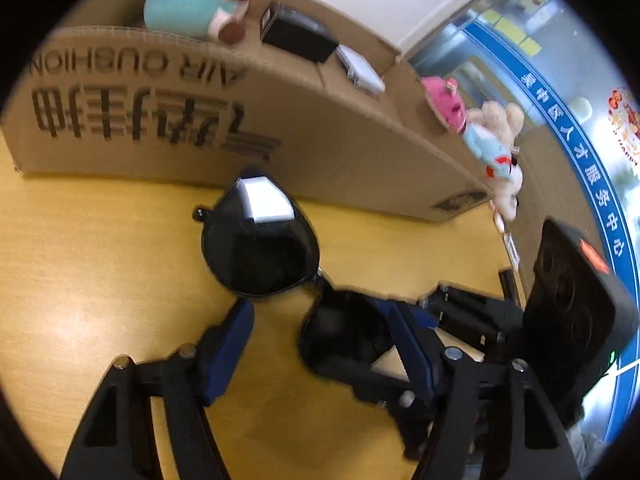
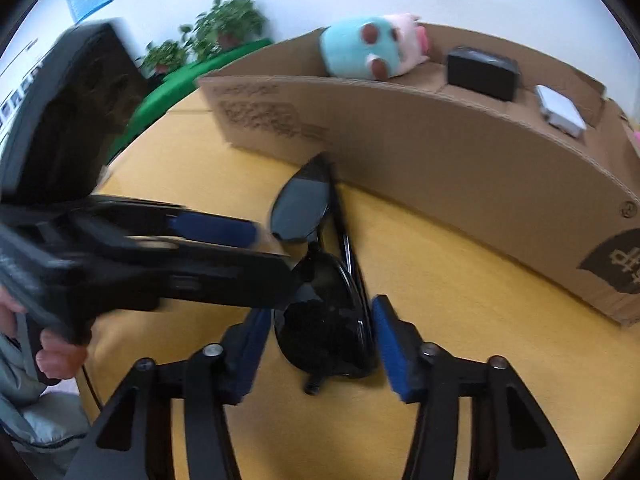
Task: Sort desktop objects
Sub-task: 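Close the left gripper on the sunglasses while the right gripper clamps them too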
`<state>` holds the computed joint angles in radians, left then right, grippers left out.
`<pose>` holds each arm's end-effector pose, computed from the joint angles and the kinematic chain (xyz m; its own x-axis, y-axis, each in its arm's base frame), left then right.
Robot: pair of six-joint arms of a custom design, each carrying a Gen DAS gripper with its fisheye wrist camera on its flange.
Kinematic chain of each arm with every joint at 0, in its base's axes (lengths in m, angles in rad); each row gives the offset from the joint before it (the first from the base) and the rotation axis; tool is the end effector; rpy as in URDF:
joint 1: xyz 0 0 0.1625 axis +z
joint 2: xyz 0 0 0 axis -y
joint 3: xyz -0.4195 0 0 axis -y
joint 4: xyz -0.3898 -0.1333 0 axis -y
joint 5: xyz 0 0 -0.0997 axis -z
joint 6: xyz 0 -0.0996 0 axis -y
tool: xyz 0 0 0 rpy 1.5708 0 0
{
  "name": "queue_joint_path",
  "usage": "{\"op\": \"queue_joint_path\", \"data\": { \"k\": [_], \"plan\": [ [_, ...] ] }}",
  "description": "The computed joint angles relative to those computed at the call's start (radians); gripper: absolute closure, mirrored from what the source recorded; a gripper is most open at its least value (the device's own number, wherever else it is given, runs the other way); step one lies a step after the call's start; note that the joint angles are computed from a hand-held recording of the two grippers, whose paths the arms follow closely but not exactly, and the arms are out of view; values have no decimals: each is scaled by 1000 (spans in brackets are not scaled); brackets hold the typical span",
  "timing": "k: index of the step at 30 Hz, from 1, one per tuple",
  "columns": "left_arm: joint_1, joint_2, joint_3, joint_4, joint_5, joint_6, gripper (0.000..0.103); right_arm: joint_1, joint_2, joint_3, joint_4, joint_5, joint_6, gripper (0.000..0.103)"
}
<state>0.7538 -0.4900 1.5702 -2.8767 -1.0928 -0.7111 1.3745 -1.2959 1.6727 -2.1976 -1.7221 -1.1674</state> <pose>-0.3665 -0.5897 -0.0478 -0.9811 0.0017 -0.1936 0.0928 0.8819 -0.4622 -0.0005 -0.6089 0.3521 -0.5516 -0.7840 0.2849 -0.8109 0.5840 0.0372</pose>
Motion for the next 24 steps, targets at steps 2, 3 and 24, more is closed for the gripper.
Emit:
{"op": "queue_joint_path", "data": {
  "k": [2,3,24],
  "plan": [
    [-2,1,0,2,-9,0,43,-1,-11,15,-10,0,6,60],
    [6,4,-3,2,-43,-7,60,-5,-12,7,18,12,24,63],
    [-89,-12,-75,113,128,28,84,-10,-100,34,73,174,40,82]
  ]
}}
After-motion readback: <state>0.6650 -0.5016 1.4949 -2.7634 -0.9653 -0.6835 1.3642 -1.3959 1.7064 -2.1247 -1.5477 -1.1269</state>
